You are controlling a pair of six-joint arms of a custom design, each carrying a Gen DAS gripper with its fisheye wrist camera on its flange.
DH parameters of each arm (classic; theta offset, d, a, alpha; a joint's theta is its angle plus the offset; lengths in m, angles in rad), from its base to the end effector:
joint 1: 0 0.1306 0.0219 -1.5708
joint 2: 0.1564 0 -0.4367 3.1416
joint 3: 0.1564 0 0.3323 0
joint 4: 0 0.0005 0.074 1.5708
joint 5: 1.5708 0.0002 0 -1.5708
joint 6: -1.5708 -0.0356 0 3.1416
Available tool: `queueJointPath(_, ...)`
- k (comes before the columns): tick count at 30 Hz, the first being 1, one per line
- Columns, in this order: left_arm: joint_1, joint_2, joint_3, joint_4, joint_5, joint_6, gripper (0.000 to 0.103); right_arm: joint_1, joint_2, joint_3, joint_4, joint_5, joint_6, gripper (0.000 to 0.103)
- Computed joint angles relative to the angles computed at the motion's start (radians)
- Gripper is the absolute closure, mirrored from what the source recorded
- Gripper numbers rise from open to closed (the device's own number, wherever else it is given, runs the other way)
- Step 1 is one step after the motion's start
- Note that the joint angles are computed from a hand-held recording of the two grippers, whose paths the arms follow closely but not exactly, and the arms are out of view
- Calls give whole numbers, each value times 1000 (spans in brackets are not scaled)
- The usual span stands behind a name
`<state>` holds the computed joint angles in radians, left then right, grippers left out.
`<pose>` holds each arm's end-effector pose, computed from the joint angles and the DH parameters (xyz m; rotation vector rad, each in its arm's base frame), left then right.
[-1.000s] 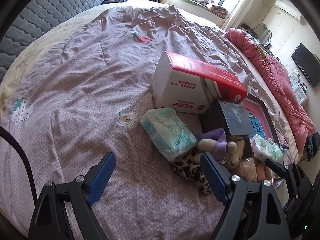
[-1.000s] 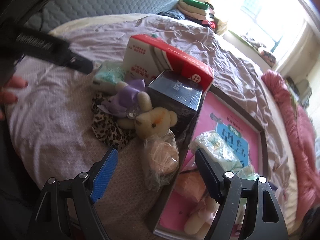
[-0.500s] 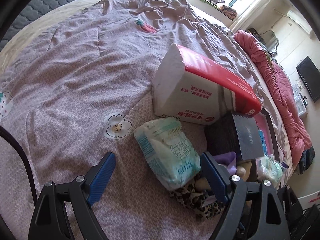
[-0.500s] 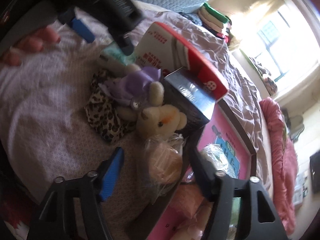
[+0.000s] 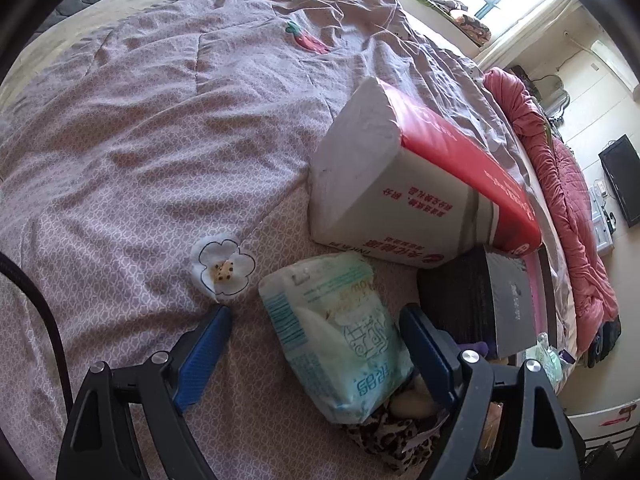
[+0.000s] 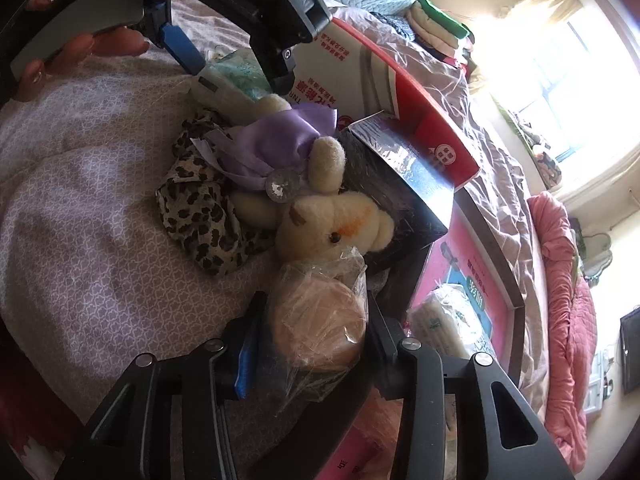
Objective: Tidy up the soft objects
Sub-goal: 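Grasp the pale blue wipe pack with the left gripper while the right grasps the bagged peach sponge, then carry the wipe pack and bagged sponge over the tray and release both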
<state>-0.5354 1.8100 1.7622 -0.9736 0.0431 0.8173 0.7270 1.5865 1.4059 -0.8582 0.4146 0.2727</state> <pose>0.4971 -0.2972 0.4241 -0.3620 2.6677 -0.5202 0.3666 0.3063 0.4092 -1.0777 2.2738 -0.3607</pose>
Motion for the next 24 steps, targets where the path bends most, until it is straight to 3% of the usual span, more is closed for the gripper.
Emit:
queueJointPath(5,-2,16,23,-24,-8,9,32,-5,-12,-1,6,-17,-22,59)
queueJointPath(9,-5,31,51,-56,-18,0,57,-9,-20,3,3,-38,-42,59)
queueJointPath(13,-9,24,48,-53,-21,-22,69,-48,-38,14,-9,-144,-107,59)
queueJointPath(18,-22,-7,20,-43,-33,-39,73,-132,-67,16,-5,-363,-252,60)
queueJointPath(24,-40,-48,-11,-39,-69,-46,74,-179,-77,26,12,-446,-321,60)
